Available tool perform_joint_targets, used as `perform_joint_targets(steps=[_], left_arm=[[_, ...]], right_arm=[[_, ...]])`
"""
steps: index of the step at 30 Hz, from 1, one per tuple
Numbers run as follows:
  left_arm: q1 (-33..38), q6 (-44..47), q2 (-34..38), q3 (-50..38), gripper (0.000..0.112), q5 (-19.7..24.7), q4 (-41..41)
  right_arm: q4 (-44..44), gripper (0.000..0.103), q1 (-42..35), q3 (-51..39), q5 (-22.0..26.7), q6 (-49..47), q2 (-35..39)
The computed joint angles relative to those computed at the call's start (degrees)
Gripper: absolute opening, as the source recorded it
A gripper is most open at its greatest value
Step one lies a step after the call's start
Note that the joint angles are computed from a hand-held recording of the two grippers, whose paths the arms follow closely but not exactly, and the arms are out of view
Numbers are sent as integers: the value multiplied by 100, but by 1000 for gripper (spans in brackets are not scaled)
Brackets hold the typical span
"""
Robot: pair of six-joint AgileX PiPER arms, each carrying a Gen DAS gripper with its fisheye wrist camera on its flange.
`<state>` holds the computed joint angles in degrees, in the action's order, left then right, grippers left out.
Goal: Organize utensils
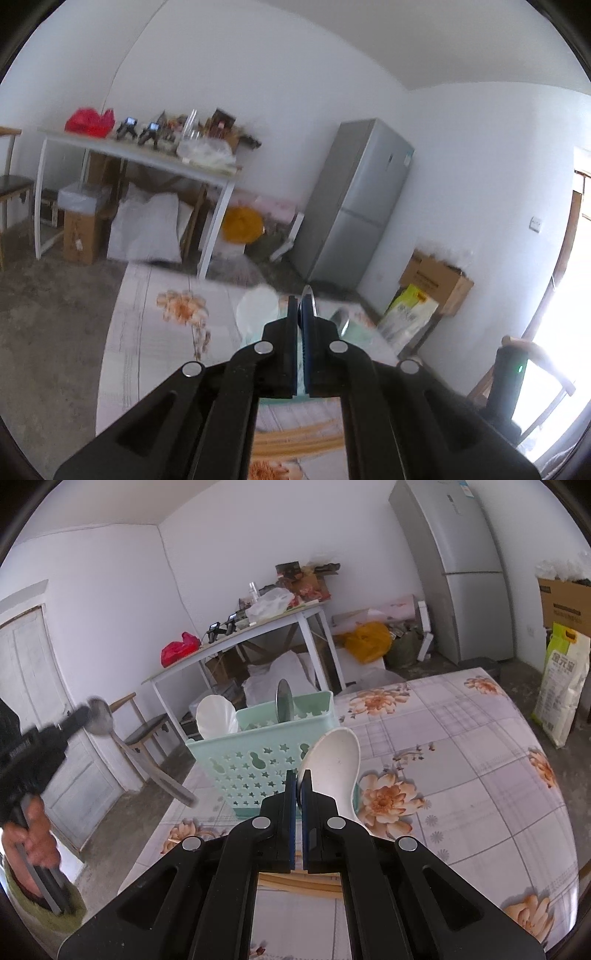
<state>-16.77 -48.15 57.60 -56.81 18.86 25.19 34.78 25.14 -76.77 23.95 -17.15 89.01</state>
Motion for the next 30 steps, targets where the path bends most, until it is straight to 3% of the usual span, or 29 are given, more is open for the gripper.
perform_joint_targets(steps=[9, 17, 27, 30], left_arm=[[-390, -1914, 238, -636, 1, 389, 2490], [-711, -3157, 961, -1107, 1, 937, 4546], [-950, -3642, 2102, -1207, 1, 1472, 5724], [-972, -3542, 2191, -1103, 2, 1401, 5539]], right_arm=[[-16, 1, 14, 26, 4, 26, -24], [-10, 1, 34, 54, 17, 29, -47], [73, 1, -16, -25, 85, -57, 12], [154, 1, -47, -51, 102, -131, 36]])
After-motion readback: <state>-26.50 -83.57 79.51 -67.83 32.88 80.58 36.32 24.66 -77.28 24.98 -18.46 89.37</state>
